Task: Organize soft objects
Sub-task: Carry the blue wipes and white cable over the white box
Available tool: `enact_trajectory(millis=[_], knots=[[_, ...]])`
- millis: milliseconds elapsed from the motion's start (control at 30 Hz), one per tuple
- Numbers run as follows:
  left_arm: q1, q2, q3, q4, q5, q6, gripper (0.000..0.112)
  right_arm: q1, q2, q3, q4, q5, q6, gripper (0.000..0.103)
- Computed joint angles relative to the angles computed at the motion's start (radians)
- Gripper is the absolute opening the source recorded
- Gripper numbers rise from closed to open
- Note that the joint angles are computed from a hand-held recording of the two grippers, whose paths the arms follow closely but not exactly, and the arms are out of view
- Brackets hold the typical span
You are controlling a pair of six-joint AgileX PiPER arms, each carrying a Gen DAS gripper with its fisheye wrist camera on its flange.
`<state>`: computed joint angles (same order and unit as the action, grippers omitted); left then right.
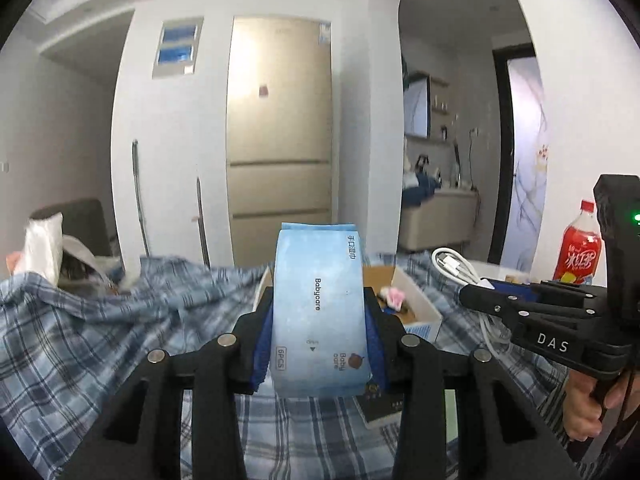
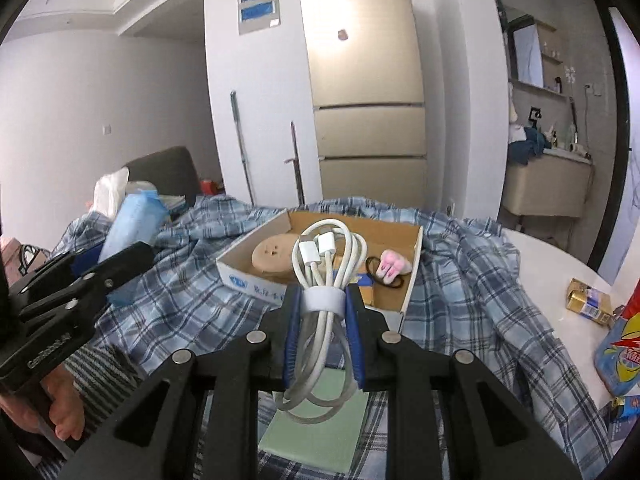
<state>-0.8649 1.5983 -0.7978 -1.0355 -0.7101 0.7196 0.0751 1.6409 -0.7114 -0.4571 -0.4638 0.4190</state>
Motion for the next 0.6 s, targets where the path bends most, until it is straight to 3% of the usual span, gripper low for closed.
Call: enact_trajectory(millis=[133, 367, 500, 600], knots=[[-0.031, -0.011, 0.022, 0.019, -0.055, -0.01, 0.041, 0.012, -0.004, 0.004, 0.027, -0.001, -0.042, 0.021], [-0.04, -0.012, 0.009, -0.019, -0.045, 0.024, 0.041, 0.006, 0.0, 0.004, 0.011, -0.008, -0.04, 0.021], [-0.023, -0.02, 0.009, -0.029, -0.03, 0.022, 0.041, 0.011, -0.018, 0.031, 0.066, -0.042, -0.088, 0.021], [-0.001, -0.076, -0.007, -0.063, 0.043, 0.067, 0.041, 0.015, -0.042, 0.044, 0.085, -0.051, -0.115, 0.021]])
